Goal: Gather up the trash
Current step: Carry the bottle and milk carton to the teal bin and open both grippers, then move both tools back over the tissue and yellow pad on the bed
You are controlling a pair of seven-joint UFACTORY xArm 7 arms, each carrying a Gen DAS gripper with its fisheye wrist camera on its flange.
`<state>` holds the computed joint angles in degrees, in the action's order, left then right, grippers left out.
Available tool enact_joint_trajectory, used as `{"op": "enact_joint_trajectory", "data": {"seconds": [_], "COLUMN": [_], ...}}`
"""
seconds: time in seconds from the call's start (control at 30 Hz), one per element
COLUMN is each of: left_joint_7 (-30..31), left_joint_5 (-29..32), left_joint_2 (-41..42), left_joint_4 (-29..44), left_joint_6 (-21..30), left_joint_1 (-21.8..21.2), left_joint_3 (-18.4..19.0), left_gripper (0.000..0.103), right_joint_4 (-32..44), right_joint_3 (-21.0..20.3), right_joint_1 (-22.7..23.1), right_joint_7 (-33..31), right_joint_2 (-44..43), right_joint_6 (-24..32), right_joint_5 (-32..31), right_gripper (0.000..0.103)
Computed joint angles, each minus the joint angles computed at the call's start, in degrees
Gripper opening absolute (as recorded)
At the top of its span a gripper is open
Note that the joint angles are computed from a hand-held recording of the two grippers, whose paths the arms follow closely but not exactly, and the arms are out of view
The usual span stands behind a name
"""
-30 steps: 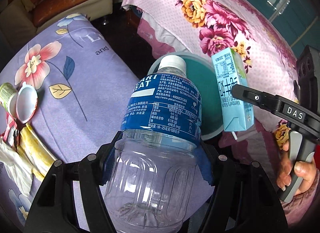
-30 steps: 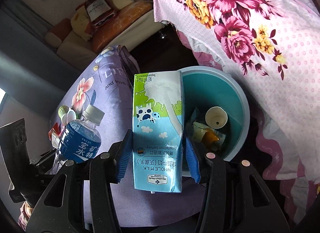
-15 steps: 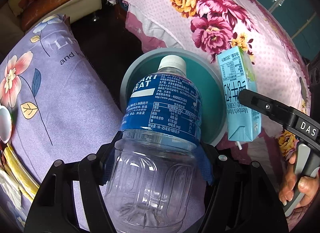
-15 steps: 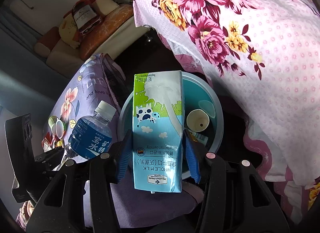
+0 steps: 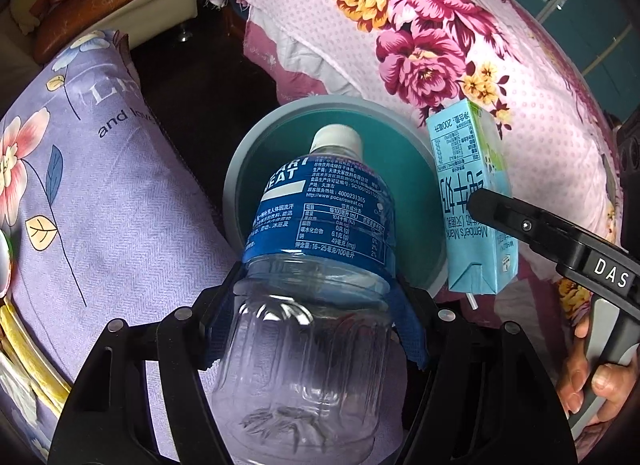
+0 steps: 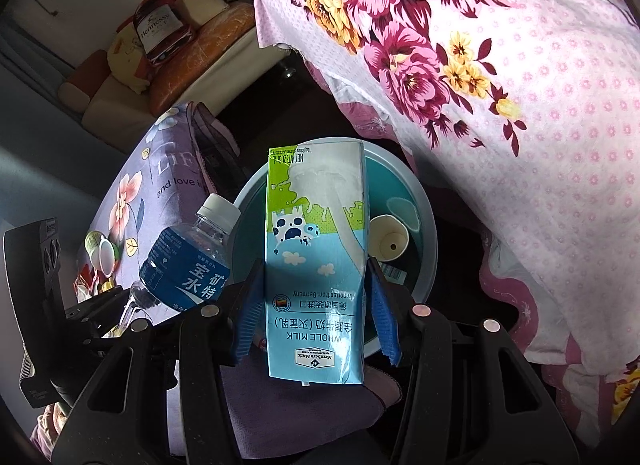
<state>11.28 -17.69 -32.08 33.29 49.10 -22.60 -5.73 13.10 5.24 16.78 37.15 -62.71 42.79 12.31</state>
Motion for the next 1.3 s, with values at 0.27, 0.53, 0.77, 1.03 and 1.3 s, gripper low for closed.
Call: {"op": "enact_joint_trajectory", "data": {"seconds": [0.27,0.53,0.77,1.03,1.3], "left_joint_7": [1.1,1.7,2.4,3.8,7.2], "left_joint_5": [-0.8,-2.2,-2.2,-0.5,3.2], "left_joint_2": [-3.5,-7.4,-11.5,-18.0,-21.3], "left_joint_4": [-1.1,-2.7,-4.4,-6.5,-7.1], "left_joint_6": [-0.4,0.7,3.5,7.4,11.0], "left_joint_1": [0.1,1.3,3.7,8.8,16.8], "left_joint_3": [1.2,3.7,5.4,8.7,13.6], "left_gripper": [0.084,0.088,0.09,0.092,0.093], "right_joint_4": [1.1,2.8,4.6,8.0,14.7], "right_joint_3": [0.7,1.6,3.3,5.9,9.2], "right_joint_1": [1.1,2.0,2.4,5.2,9.2], "right_joint_7": [0.3,1.4,3.6,5.8,7.1], "right_joint_2": [3.3,6.6,6.5,10.2,19.7], "right_joint_6": [-0.8,-0.8,1.3,0.8,-1.3], "right_joint_5": [0.3,0.3,-0.4,-0.4,-0.8], "right_gripper": [0.047,0.049,0.067,0.071,0.074]}}
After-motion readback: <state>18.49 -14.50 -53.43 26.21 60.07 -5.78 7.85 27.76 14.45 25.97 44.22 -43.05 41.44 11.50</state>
